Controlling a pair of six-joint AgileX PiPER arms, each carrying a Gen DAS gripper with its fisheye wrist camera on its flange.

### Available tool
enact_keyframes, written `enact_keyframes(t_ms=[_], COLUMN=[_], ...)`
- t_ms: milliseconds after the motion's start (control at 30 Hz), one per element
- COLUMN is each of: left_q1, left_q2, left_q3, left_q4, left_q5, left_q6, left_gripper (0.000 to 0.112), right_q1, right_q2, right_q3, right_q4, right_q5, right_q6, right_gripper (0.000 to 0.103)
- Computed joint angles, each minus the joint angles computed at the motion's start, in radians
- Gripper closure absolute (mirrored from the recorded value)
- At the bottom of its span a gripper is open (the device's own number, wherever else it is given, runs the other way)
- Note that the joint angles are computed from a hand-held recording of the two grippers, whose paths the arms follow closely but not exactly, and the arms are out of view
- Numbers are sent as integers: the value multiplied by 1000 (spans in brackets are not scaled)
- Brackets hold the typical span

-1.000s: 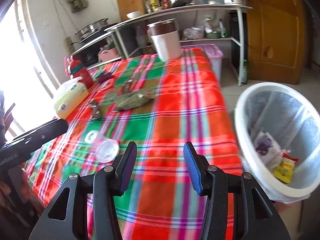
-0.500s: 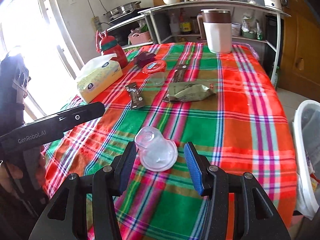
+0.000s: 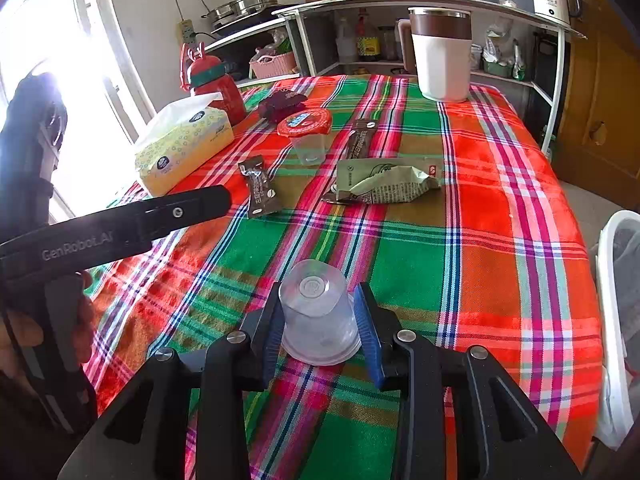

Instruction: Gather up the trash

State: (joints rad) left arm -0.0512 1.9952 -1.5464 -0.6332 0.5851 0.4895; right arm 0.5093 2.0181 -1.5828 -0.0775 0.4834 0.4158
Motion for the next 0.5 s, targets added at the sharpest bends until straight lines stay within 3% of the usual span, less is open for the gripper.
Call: enact_keyframes(t_ms=[167, 267, 367, 500], left_q1=[-27, -40, -86, -105], left_q2=[43, 98, 141, 200], left_q3=[-69, -157, -227, -316], left_q4=[110, 155, 351, 434], left_q5=[-9, 41, 31, 81], left_q6=[-108, -169, -350, -454], left_gripper=[37, 37, 37, 37], right_q1=[-2, 2, -1, -12], right_q2=[-8, -11, -11, -18], right_q3=[24, 27, 30, 46], right_q4=[0, -20, -1, 44], right_q5=[-34, -36, -40, -57], right_q6=[11, 28, 11, -25], right_gripper=[69, 69, 69, 69])
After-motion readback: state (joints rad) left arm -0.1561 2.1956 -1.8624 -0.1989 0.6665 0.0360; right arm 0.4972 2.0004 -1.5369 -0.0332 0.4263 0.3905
